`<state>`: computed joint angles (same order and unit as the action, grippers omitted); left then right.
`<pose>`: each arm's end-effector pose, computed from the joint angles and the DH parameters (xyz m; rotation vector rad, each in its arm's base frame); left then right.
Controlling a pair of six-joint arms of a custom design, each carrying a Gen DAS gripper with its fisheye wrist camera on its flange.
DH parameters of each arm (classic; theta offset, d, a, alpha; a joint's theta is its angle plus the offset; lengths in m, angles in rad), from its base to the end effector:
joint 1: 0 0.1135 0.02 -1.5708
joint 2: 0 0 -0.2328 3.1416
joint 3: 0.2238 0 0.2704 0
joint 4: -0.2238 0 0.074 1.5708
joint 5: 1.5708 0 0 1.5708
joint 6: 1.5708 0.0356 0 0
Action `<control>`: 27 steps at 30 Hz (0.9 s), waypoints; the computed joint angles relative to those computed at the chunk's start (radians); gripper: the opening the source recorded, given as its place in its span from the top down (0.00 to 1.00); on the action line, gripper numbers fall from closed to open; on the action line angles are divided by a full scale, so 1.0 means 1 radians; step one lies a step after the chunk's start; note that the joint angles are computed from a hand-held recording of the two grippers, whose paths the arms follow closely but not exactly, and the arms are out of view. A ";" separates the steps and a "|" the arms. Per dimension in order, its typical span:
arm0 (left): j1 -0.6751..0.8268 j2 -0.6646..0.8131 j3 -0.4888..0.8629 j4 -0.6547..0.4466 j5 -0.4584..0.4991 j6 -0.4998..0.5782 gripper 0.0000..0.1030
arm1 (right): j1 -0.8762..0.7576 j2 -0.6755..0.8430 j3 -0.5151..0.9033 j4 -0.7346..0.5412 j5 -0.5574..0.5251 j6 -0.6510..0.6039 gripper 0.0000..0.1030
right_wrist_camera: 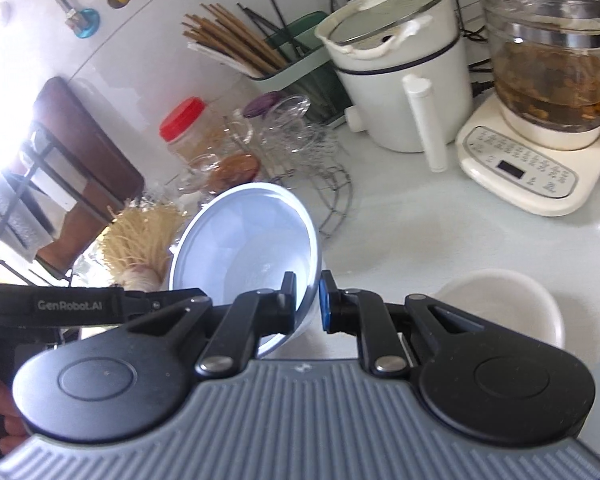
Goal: Organize plates and bowls
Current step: 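Lift the second plastic bowl and lower it into the first plastic bowl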
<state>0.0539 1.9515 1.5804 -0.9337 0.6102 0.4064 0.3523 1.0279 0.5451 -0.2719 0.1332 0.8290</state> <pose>0.4016 0.0012 0.1904 0.5758 2.5947 -0.7332 0.2276 0.0786 0.1687 0.6227 2.2750 0.4370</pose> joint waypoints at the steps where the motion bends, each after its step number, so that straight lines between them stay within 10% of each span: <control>1: 0.010 -0.002 0.000 0.001 0.001 0.002 0.87 | 0.007 0.013 0.009 0.010 -0.001 0.003 0.86; 27: 0.159 0.193 0.101 0.008 -0.108 -0.062 0.86 | 0.073 0.559 0.402 -0.035 -0.165 -0.179 0.84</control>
<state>0.2133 2.1450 1.6812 -0.9262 0.5024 0.3444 0.4257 1.5867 0.9469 -0.3072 -0.0319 0.6501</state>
